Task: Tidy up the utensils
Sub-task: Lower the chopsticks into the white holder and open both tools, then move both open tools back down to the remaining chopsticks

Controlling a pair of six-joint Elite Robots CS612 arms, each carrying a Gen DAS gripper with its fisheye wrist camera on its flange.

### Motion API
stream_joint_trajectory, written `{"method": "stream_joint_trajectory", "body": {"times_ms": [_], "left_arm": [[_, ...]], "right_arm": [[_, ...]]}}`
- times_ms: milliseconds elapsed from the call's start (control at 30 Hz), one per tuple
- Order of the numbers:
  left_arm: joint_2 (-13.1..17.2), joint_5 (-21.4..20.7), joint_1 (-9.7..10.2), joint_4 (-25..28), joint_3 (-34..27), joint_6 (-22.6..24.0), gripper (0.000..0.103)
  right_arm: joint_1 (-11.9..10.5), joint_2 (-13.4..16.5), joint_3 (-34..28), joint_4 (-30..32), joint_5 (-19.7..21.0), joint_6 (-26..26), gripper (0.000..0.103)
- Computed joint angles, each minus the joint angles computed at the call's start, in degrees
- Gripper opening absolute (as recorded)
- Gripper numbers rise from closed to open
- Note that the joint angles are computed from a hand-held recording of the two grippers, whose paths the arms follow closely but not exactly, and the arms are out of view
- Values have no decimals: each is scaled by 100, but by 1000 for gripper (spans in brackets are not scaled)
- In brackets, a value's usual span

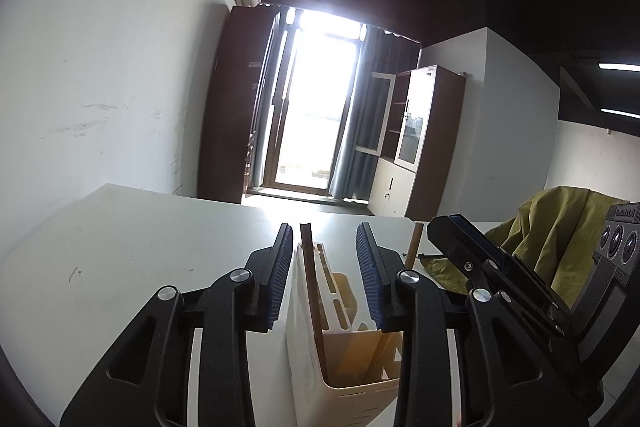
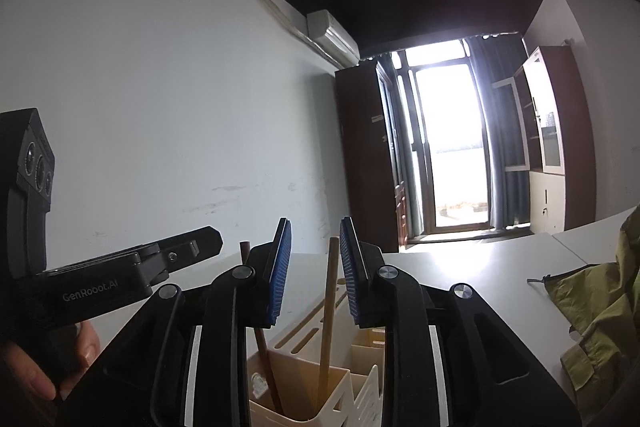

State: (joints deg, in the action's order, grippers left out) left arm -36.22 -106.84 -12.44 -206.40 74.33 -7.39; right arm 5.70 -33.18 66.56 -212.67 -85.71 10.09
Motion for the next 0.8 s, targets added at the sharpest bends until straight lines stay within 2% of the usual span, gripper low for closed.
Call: {"method": "stream_joint_trajectory", "body": {"times_ms": [267, 467, 533, 600, 667, 800], "left_arm": [[-117, 32, 40, -31, 153, -1, 35], [-225, 59, 29, -2, 354, 259, 42], [-275, 35, 30, 78, 438, 383, 44], [-347, 26, 19, 288, 531, 627, 53], [-424, 232, -20, 457, 660, 917, 54], [-510, 233, 14, 591, 776, 855, 54]], "right_arm": [[-13, -132, 209, 40, -245, 156, 28], [36, -263, 407, 138, -510, -76, 34], [29, -332, 513, 205, -480, -29, 40], [30, -396, 632, 251, -444, -33, 40], [44, -453, 727, 337, -425, -162, 41], [64, -570, 922, 606, -474, -257, 42]]}}
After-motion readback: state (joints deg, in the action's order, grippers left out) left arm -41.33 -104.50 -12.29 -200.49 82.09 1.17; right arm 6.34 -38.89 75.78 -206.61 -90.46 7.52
